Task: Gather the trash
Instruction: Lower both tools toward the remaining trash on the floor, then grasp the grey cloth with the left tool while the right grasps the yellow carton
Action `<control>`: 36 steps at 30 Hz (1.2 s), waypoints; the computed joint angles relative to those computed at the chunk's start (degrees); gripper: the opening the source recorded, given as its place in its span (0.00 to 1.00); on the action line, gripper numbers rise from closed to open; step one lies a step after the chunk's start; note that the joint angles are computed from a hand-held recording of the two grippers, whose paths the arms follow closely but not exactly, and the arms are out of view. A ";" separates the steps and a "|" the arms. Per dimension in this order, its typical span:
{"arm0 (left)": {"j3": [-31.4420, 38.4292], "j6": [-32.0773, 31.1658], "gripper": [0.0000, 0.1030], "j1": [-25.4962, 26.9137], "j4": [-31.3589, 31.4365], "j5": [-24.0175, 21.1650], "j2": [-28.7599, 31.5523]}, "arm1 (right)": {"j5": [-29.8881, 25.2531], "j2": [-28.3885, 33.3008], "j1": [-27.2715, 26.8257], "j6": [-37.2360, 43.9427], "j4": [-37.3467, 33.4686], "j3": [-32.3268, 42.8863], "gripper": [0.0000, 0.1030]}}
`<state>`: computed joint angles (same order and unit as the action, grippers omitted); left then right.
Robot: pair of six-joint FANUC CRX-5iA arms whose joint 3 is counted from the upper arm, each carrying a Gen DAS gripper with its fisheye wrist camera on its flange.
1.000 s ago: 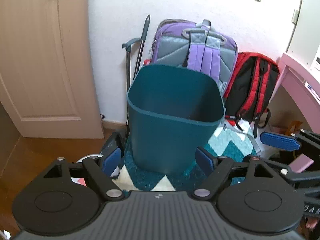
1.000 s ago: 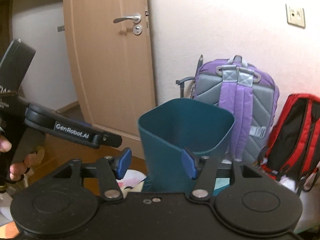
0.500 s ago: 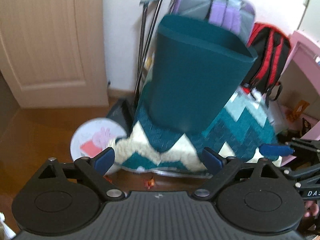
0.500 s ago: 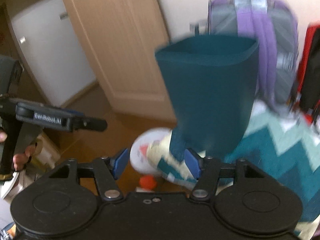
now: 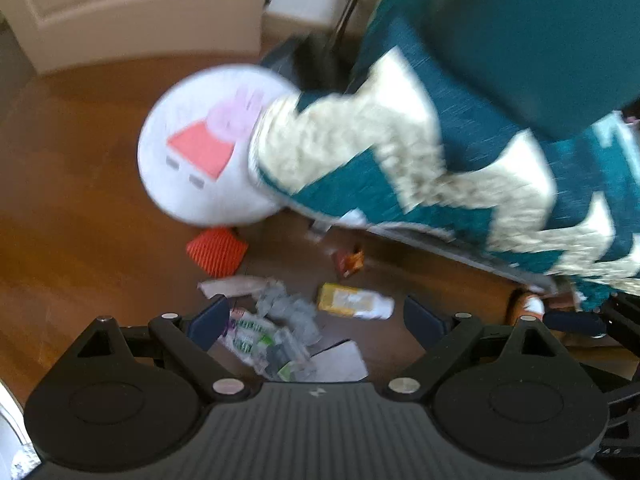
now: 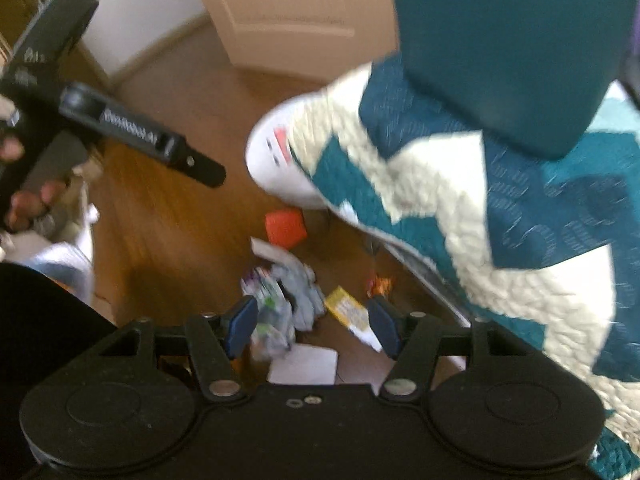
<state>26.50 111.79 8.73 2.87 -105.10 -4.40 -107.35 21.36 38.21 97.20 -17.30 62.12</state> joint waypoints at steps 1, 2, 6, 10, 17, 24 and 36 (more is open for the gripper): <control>-2.39 -0.29 0.92 1.01 0.44 0.66 -0.44 | 0.41 0.17 0.31 0.78 0.57 -1.66 0.60; -4.97 -0.62 0.92 2.14 0.97 1.36 -0.87 | 1.17 0.10 0.64 1.63 1.00 -3.62 0.60; -13.34 -1.69 0.92 5.32 2.91 3.77 -1.39 | 4.58 0.03 1.95 6.28 2.66 -10.25 0.60; -20.07 -2.84 0.92 7.27 3.87 6.14 -0.76 | 7.03 1.22 3.62 10.97 5.09 -15.12 0.60; -29.13 -3.96 0.92 8.38 4.61 11.82 2.21 | 11.00 4.41 5.04 17.30 8.34 -21.61 0.60; -35.79 -3.76 0.92 9.35 6.31 17.20 5.65 | 18.01 6.62 6.78 24.47 11.93 -28.47 0.60; -39.84 -2.53 0.85 7.85 8.85 23.03 10.04 | 24.73 9.72 7.87 30.23 13.72 -33.38 0.60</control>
